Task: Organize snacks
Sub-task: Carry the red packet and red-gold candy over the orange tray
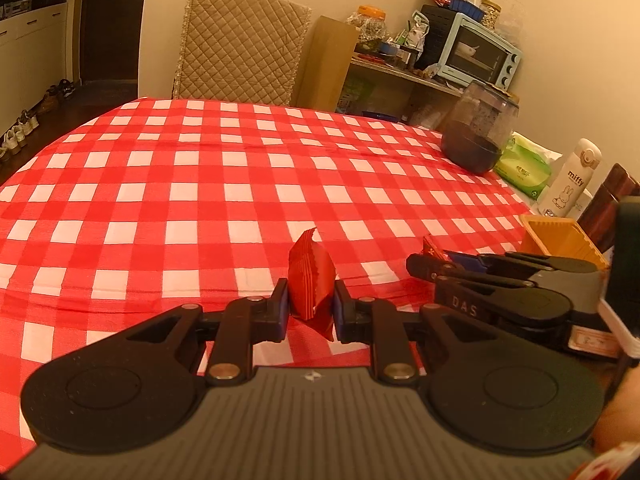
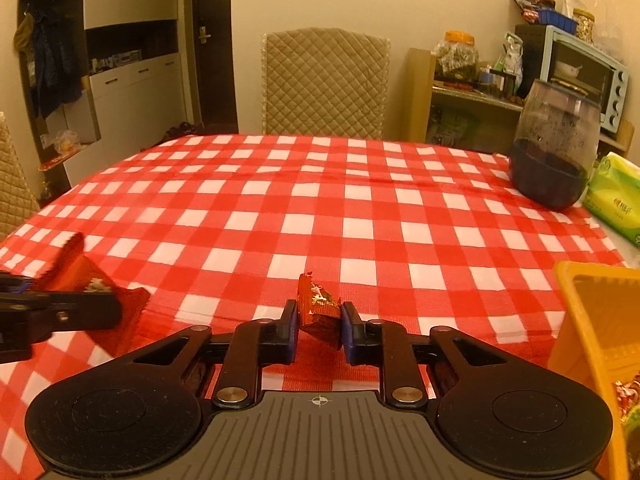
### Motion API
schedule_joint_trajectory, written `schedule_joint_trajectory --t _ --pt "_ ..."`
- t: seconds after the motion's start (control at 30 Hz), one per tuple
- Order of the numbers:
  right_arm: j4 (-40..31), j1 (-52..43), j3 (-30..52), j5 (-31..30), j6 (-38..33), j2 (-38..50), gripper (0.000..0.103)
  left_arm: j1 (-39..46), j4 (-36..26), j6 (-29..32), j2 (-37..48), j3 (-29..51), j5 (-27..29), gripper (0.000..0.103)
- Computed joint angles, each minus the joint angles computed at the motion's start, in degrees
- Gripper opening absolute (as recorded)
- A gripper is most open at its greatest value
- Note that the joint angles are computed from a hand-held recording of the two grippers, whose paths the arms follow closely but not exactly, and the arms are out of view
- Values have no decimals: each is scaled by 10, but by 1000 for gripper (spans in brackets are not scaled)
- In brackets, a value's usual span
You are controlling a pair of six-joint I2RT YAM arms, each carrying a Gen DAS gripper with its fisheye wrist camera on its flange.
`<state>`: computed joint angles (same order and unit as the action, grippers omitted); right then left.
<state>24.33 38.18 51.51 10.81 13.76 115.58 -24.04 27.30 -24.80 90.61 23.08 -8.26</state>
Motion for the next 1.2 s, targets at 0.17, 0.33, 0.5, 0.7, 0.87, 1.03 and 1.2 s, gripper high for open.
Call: schedule_joint_trajectory --t 0.17,0.33,0.5,0.7,0.87,1.03,1.2 --pt "-15 14 -49 7 11 -60 22 -39 -25 -14 -33 -10 -31 19" --pt "-42 29 -109 10 40 -135 22 -111 -78 -71 -103 -37 -99 19" --pt "-86 46 -170 15 73 -225 22 -208 -172 -150 -168 -42 -175 19" --pt "-158 75 -247 33 115 -360 22 -355 -321 -297 -204 -11 -283 19" --pt "-247 114 -292 62 153 -486 22 -474 -459 -467 -197 35 -343 19" --pt "-370 161 -319 102 202 -626 22 -572 -570 -619 -144 94 -369 19" --pt "-507 219 -329 155 258 -752 22 -640 -658 -720 -78 165 -376 19"
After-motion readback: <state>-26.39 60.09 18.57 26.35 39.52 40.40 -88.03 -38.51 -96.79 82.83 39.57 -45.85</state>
